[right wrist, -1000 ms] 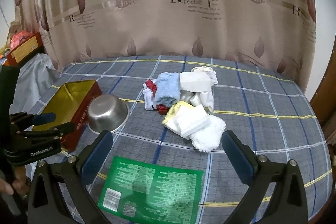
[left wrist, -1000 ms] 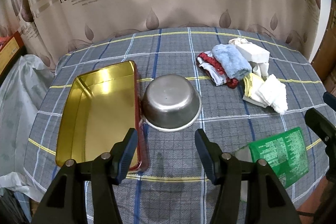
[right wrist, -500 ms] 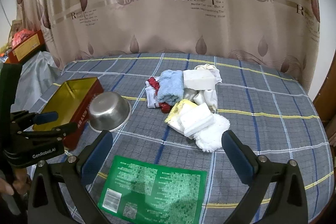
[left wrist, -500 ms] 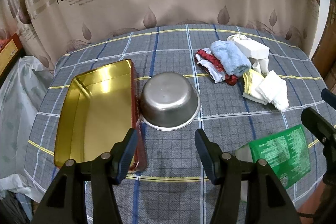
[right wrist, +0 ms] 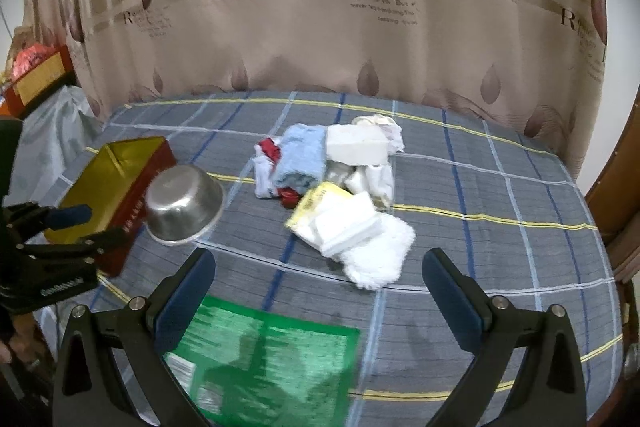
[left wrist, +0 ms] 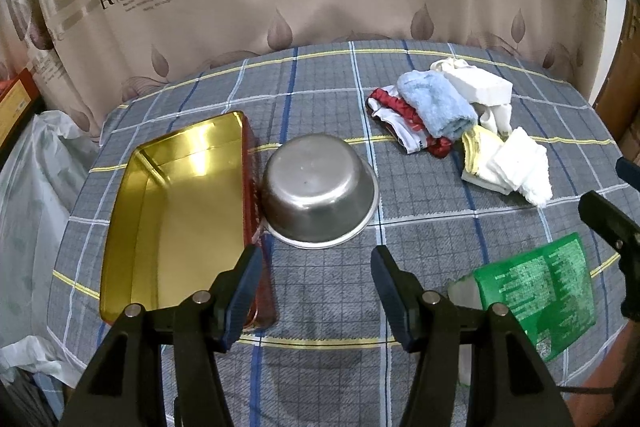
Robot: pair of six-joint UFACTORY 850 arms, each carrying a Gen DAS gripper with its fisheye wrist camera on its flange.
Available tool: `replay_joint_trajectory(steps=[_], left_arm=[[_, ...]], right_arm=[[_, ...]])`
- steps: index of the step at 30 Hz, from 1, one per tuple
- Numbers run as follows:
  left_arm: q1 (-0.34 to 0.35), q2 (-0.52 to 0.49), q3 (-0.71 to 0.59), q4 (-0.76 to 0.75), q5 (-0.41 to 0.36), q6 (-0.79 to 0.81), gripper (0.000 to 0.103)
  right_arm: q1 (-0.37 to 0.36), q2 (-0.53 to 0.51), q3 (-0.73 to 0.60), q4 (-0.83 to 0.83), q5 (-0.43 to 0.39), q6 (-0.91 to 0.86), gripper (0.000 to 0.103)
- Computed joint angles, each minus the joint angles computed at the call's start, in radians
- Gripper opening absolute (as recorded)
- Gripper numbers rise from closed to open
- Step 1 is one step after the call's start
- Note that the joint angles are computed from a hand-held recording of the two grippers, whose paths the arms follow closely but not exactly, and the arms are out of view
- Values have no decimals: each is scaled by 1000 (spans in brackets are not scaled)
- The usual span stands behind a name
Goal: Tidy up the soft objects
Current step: 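Reach the right gripper into the pile and grasp a white sock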
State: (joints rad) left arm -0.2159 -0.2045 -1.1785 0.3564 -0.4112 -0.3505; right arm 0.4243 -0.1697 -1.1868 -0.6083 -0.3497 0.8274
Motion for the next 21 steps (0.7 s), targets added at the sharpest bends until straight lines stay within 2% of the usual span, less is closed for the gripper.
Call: replay_joint_trajectory(steps=[4,7,10,13,15,21], left_arm=[[-4,-12,-10,10,-5,-8,58],[-4,-20,-18,9,-9,-7,58],[-8,-35,-31,13,-13,-7,58],[-13,-49,-40,12,-17,3,58],[-16,-57,-47,16,-19,6,58],[-18,-88,-73,21,-34,10,58]], right_arm=[[-33,-12,-5,88,-12,-116,101],[-57,-30,-16,111,-26,-156,92],[-89,-50,-28,225,-19,-261,82],[-100,-70,-40,286,-10,-321,80],[-105,-86,-49,335,2,-376,74],[-126,-147,-102,593,11,-676,59]])
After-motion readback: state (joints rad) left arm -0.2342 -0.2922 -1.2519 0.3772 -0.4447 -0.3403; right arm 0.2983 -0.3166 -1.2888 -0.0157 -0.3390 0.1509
